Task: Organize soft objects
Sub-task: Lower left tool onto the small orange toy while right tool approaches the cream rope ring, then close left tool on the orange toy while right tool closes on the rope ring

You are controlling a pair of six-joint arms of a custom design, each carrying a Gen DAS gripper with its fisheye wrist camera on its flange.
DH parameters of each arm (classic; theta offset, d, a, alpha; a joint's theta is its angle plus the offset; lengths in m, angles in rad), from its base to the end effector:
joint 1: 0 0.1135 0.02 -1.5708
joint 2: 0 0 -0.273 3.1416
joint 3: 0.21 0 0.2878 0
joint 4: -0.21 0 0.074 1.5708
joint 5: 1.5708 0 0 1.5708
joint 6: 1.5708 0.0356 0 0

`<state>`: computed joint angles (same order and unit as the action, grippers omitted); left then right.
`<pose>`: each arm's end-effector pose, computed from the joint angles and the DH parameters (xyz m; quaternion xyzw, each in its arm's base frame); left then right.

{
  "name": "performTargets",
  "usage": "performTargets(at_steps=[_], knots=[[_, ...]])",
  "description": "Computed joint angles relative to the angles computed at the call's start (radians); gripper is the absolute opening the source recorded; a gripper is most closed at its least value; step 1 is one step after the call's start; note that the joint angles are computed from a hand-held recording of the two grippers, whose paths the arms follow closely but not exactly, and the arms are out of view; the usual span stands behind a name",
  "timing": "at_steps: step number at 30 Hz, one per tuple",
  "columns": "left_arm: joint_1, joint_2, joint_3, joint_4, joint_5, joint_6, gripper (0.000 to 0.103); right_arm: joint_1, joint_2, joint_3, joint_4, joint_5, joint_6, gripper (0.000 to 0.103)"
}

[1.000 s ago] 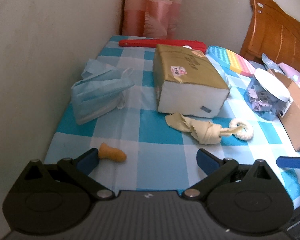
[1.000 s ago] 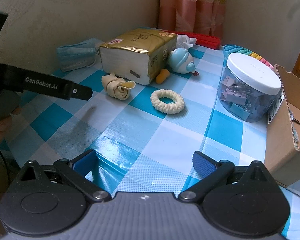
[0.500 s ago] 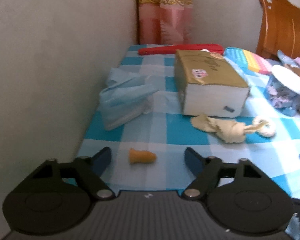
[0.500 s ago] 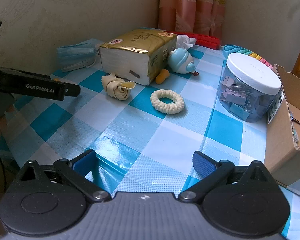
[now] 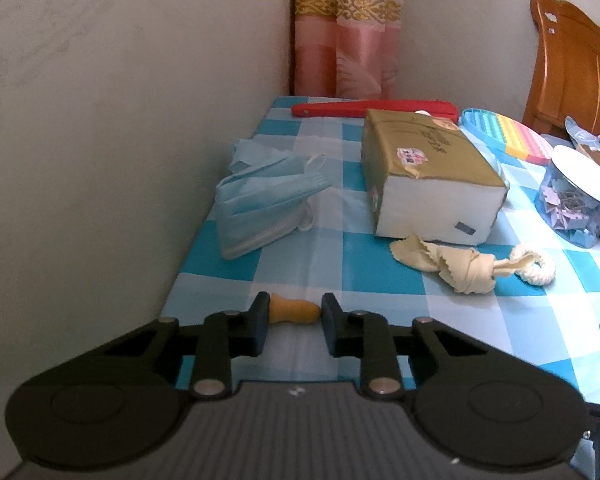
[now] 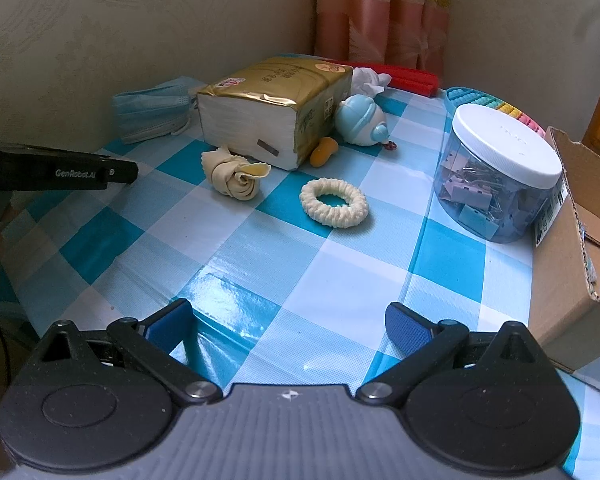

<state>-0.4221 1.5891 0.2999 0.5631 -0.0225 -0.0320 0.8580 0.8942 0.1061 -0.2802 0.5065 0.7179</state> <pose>0.2218 -0.0987 0.0600 0.1723 0.8957 -0.0823 0.4017 0.1051 0.0952 0.0770 -0.0035 0.9398 -0.0005 0.3418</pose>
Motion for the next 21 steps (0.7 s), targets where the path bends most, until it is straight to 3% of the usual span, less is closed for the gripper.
performTargets(at_steps=[5,9,16,21], knots=[[0.005,-0.013,0.000,-0.013,0.008,-0.002,0.026,-0.030,-0.041,-0.001,-0.014,0.008,-0.017,0.103],[0.009,-0.020,0.001,-0.025,0.020,-0.014,0.026,-0.097,-0.055,0.006,-0.002,0.017,-0.094,0.095],[0.009,-0.016,0.002,-0.027,0.023,-0.013,0.026,-0.233,0.153,0.053,0.200,-0.023,-0.262,0.077],[0.011,-0.015,0.007,-0.033,0.025,-0.009,0.026,-0.308,0.274,0.074,0.334,-0.074,-0.321,0.075]])
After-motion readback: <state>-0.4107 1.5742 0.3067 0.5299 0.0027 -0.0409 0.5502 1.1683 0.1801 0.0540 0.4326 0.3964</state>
